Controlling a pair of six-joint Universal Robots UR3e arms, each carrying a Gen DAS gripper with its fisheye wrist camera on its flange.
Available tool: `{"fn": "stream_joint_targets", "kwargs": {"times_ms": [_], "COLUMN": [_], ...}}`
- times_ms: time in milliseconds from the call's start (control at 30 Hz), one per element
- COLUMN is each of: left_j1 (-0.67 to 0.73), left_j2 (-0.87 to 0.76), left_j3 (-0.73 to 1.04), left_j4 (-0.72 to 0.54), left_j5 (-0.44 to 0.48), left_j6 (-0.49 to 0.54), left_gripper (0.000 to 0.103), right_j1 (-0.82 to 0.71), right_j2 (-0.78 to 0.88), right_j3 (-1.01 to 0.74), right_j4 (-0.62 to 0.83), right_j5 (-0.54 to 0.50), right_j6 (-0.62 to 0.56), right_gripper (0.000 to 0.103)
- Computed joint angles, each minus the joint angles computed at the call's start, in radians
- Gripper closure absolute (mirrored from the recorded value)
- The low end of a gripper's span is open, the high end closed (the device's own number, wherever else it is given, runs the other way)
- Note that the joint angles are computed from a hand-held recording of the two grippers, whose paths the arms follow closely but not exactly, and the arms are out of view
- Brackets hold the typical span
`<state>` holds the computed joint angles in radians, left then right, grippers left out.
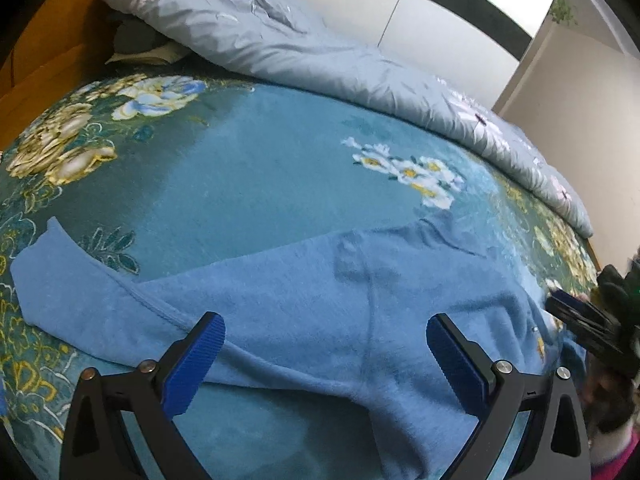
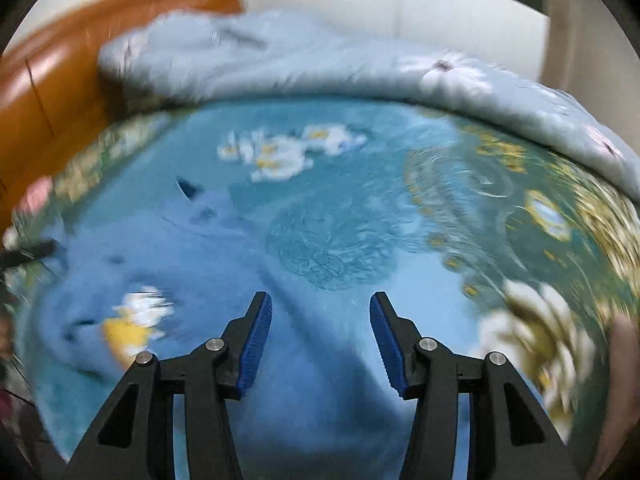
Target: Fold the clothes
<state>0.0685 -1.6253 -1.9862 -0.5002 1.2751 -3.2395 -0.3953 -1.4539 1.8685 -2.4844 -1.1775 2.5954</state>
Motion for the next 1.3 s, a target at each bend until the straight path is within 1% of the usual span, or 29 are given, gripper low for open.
{"fn": "stream_joint_targets", "kwargs": {"times_ms": [67,100,167,200,233,267,300,333,367,400,467,533,633,733,800,833,900,933,1000,1033,1067,1100,1133,1167,1200,1233,1267,1300], "left_j1": [0.020,0.031,0.057,0.074,0.091,0.093,0.090,0.088,0.076,0.066,0.050,0.048,0.046,0.031,0.014,0.014,0.016,0.016,0.014,0.013,0.011,0.009,0.007,0.005,0.003,0.001,0.002,0.006], "left_j2": [0.010,0.013,0.003,-0.013,-0.032,-0.060,-0.089,-0.119,-0.144,-0.168,-0.212,-0.246,-0.308,-0.347,-0.361,-0.364,-0.370,-0.375,-0.370,-0.367,-0.361,-0.355,-0.348,-0.342,-0.335,-0.330,-0.320,-0.310], "left_j3": [0.005,0.005,0.014,0.023,0.035,0.057,0.082,0.107,0.134,0.160,0.212,0.248,0.317,0.357,0.373,0.378,0.390,0.399,0.396,0.393,0.387,0.380,0.372,0.366,0.359,0.349,0.335,0.319], "left_j4": [-0.033,-0.042,-0.056,-0.063,-0.072,-0.078,-0.084,-0.091,-0.095,-0.100,-0.109,-0.104,-0.129,-0.151,-0.165,-0.184,-0.229,-0.257,-0.266,-0.268,-0.268,-0.266,-0.265,-0.264,-0.263,-0.255,-0.246,-0.240], "left_j5": [-0.001,-0.006,-0.030,-0.064,-0.103,-0.108,-0.103,-0.099,-0.075,-0.058,-0.030,-0.025,-0.026,-0.030,-0.028,-0.043,-0.079,-0.092,-0.095,-0.095,-0.092,-0.089,-0.086,-0.083,-0.080,-0.076,-0.076,-0.078], "left_j6": [0.036,0.053,0.080,0.097,0.115,0.126,0.135,0.143,0.159,0.177,0.213,0.230,0.243,0.275,0.302,0.317,0.348,0.358,0.355,0.353,0.346,0.338,0.331,0.323,0.315,0.306,0.296,0.284], "left_gripper": [0.001,0.001,0.001,0.001,0.001,0.001,0.001,0.001,0.001,0.001,0.001,0.001,0.001,0.003,0.006,0.007,0.012,0.014,0.016,0.019,0.026,0.035,0.041,0.051,0.058,0.062,0.070,0.081], "right_j1": [0.017,0.009,-0.004,-0.009,-0.016,-0.027,-0.037,-0.052,-0.077,-0.102,-0.129,-0.179,-0.256,-0.293,-0.317,-0.335,-0.367,-0.389,-0.425,-0.439,-0.450,-0.452,-0.454,-0.458,-0.461,-0.463,-0.468,-0.477], "right_j2": [0.067,0.076,0.071,0.063,0.055,0.042,0.028,0.010,-0.023,-0.061,-0.134,-0.225,-0.341,-0.405,-0.455,-0.486,-0.533,-0.560,-0.598,-0.608,-0.614,-0.614,-0.612,-0.613,-0.612,-0.610,-0.612,-0.617], "right_j3": [-0.056,-0.062,-0.035,-0.016,-0.004,0.010,0.023,0.038,0.060,0.085,0.136,0.191,0.250,0.287,0.310,0.317,0.323,0.321,0.307,0.301,0.297,0.296,0.297,0.301,0.305,0.306,0.306,0.305], "right_j4": [0.047,0.073,0.063,0.050,0.048,0.048,0.049,0.055,0.073,0.092,0.090,0.121,0.215,0.273,0.318,0.351,0.404,0.447,0.531,0.563,0.585,0.587,0.591,0.597,0.601,0.605,0.617,0.635], "right_j5": [0.001,0.028,0.063,0.071,0.080,0.092,0.105,0.123,0.157,0.194,0.233,0.292,0.364,0.378,0.390,0.403,0.426,0.442,0.466,0.473,0.478,0.476,0.473,0.473,0.473,0.473,0.476,0.480], "right_j6": [0.000,-0.008,-0.016,-0.009,0.001,0.018,0.034,0.046,0.041,0.025,0.006,-0.024,-0.079,-0.114,-0.140,-0.159,-0.188,-0.213,-0.259,-0.278,-0.291,-0.290,-0.288,-0.286,-0.283,-0.281,-0.286,-0.295], "right_gripper": [0.051,0.051,0.051,0.051,0.059,0.069,0.084,0.092,0.093,0.094,0.094,0.094,0.094,0.094,0.094,0.094,0.094,0.094,0.094,0.094,0.094,0.094,0.094,0.094,0.094,0.094,0.094,0.094]}}
